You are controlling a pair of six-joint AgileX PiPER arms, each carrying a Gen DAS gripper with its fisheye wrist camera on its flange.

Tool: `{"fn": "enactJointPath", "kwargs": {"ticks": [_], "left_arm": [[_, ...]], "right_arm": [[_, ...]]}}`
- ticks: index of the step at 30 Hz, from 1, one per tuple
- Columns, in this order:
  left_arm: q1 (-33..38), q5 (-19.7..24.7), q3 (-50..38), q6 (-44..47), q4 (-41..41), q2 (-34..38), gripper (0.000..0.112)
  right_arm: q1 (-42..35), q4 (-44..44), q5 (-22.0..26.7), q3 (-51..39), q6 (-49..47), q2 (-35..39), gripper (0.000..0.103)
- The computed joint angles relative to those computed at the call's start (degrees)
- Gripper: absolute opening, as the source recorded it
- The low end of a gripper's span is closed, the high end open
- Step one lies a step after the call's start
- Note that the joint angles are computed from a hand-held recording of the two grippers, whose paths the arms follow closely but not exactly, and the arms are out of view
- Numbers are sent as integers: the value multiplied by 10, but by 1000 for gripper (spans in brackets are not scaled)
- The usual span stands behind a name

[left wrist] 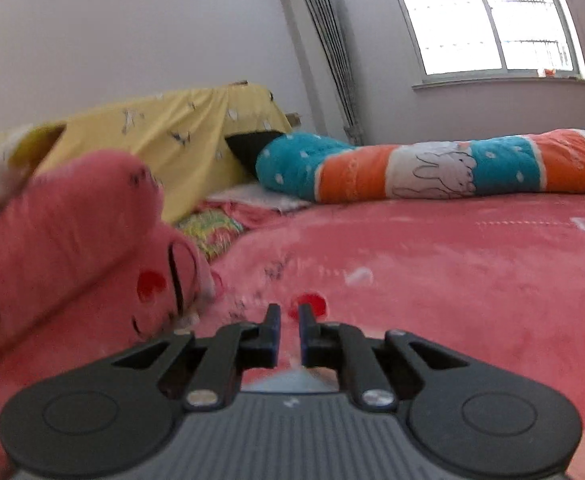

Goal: Fold large clothes

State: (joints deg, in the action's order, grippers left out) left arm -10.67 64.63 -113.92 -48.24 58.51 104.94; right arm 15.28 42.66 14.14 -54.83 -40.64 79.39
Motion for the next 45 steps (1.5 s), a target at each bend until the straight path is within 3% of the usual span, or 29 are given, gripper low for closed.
{"fn": "enactJointPath", "kwargs": {"ticks": [3,5,9,11,14,19,23,29,33,36,40,45], "left_arm": [[-12,-41,112,-44,-21,-82,13],[-21,-55,158,-41,-61,-122,34],[-78,-45,242,-20,-142,-210,44],[-101,-40,282,-1,-193,-249,57],[-135,-45,347,5,-271,-308,66],[-174,-61,460,-4,-346,-381,69],[-138,-113,556,-22,-439,-436,69],[-218,-142,623,-137,-412,-495,69],[-231,-140,621,-126,-412,-490,69],[-259,-129,639,-176,-378,-515,69],[-351,-78,661,-297,-293,-553,69],[-427,-33,687,-419,-230,-588,74]], "right_arm": [[-9,29,11,-6,-25,9,103],[-14,51,16,-8,-46,11,103],[-34,96,38,-13,-90,14,103],[-49,122,55,-16,-103,13,103],[-76,148,83,-17,-91,7,103],[-139,119,128,2,-1,-51,103],[-193,81,174,18,92,-102,103],[-284,92,359,46,166,-140,103],[-308,126,468,84,170,-161,103],[-288,121,495,108,193,-191,103],[-257,125,545,120,203,-197,103],[-223,125,543,132,218,-207,103]]}}
